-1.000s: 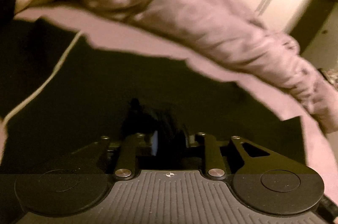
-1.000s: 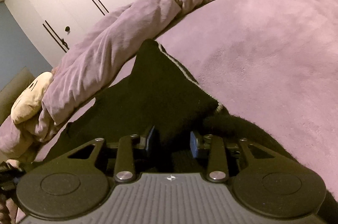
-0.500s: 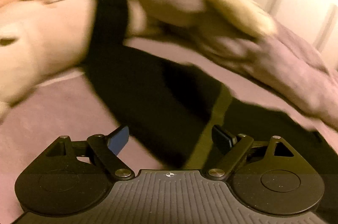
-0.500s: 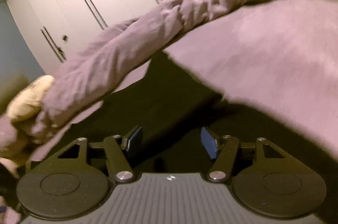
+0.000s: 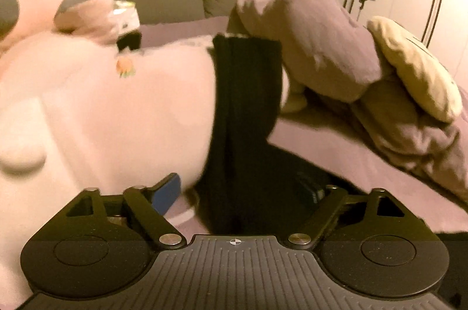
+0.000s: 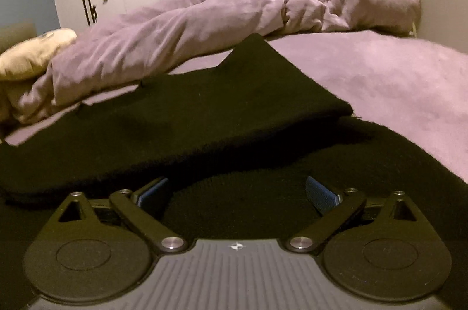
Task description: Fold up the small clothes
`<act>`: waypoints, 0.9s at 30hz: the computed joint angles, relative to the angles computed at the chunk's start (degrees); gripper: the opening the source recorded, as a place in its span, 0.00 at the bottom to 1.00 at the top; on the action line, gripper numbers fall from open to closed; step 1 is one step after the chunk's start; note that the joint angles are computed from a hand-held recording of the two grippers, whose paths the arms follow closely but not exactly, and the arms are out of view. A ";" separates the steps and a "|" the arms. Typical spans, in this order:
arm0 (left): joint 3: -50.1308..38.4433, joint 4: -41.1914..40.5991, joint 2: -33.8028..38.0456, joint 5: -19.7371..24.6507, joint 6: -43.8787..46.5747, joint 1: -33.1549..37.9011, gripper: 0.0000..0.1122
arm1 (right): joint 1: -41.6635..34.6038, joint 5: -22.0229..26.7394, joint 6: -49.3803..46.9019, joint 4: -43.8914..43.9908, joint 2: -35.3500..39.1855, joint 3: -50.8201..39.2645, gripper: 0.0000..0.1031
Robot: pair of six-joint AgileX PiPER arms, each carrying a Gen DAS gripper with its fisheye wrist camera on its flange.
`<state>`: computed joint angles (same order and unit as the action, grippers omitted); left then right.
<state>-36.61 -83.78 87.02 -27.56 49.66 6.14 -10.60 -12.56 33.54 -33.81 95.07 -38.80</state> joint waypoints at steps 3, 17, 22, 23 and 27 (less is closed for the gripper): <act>-4.99 -1.37 3.02 3.04 4.81 3.17 0.73 | -1.54 -2.29 5.12 -5.17 0.64 0.09 0.96; -14.91 -10.56 10.90 6.96 12.27 8.44 0.14 | -1.89 -5.34 -0.88 0.05 1.50 1.31 0.96; -13.79 -9.08 7.27 5.19 11.72 5.82 0.12 | -1.99 -5.52 -0.94 0.02 1.49 1.41 0.96; -13.27 -8.09 6.14 4.13 11.43 4.59 0.12 | -2.03 -5.60 -0.96 -0.01 1.51 1.42 0.96; -12.54 -8.61 1.50 0.67 14.88 -1.59 0.12 | -2.17 -5.78 -0.28 -0.69 1.64 1.26 0.96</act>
<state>-49.15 -92.39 88.52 -26.89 64.54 4.55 -12.77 -18.34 33.26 -34.50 96.72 -37.54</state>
